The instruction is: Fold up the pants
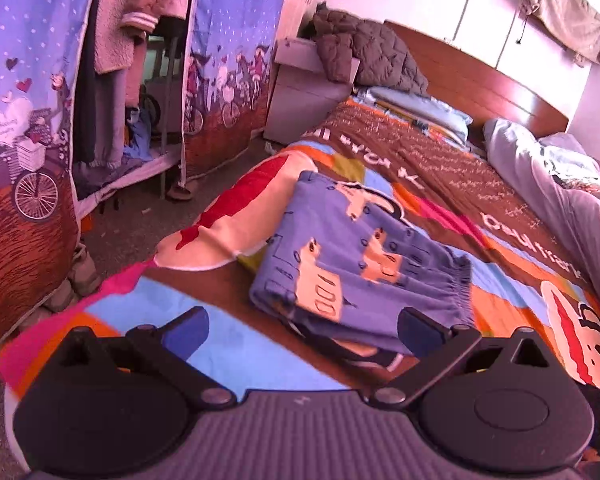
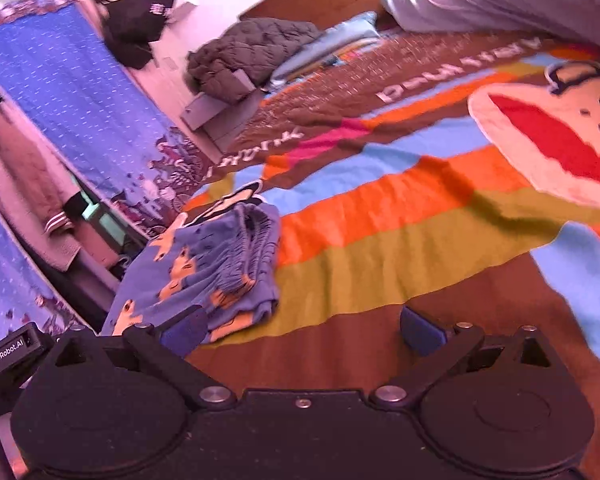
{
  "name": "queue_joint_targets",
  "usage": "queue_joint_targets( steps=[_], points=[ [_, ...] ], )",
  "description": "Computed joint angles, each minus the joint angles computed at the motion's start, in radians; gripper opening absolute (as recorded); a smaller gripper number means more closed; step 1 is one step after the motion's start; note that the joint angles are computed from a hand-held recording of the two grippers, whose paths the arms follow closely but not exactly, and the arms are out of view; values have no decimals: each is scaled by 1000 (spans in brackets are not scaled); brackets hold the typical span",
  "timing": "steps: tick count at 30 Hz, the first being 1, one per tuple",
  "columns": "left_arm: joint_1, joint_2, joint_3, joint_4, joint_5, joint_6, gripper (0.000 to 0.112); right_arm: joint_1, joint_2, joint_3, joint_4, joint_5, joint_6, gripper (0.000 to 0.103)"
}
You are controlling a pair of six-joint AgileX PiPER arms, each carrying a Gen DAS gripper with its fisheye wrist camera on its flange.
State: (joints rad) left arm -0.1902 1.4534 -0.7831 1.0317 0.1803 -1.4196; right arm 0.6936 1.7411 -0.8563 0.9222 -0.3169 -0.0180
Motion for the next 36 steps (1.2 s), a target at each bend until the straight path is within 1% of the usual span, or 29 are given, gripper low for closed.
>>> queue_joint_targets(
  steps=[1, 2, 4, 5, 6, 8, 10, 14, 16, 19, 22, 24, 29, 33, 36],
  points=[
    [-24, -21, 19, 87, 19, -95, 103, 18, -15, 18, 6, -27, -19, 102],
    [-43, -36, 33, 145, 37, -154, 103, 39, -33, 44, 0, -65, -33, 102],
    [-103, -77, 71, 257, 96, -270, 103, 97, -71, 93, 46, -156, -138, 102],
    [-130, -92, 86, 303, 125, -316, 103, 128, -84, 113, 82, -209, -202, 102],
    [-168, -107, 102, 338, 169, -353, 103, 167, -93, 138, 111, -287, -258, 102],
    [-228, -132, 121, 356, 241, -382, 103, 217, -108, 166, 156, -379, -333, 102],
    [-279, -160, 135, 339, 293, -388, 103, 235, -132, 194, 154, -412, -346, 102],
    [-377, -216, 169, 291, 391, -410, 103, 241, -181, 221, 143, -416, -355, 102],
    [-429, -235, 184, 277, 442, -426, 103, 255, -208, 239, 147, -426, -388, 102],
    [-491, -244, 194, 247, 490, -430, 103, 265, -252, 275, 150, -417, -409, 102],
    [-520, -247, 195, 215, 502, -409, 103, 236, -307, 309, 122, -350, -367, 102],
    [-541, -245, 195, 197, 517, -406, 103, 233, -339, 324, 138, -330, -392, 102],
    [-571, -245, 211, 236, 554, -470, 103, 281, -394, 359, 227, -362, -498, 102],
    [-599, -223, 211, 284, 597, -514, 103, 285, -380, 363, 243, -373, -480, 102],
    [-601, -206, 201, 295, 598, -501, 103, 278, -361, 359, 229, -366, -464, 102]
  ],
)
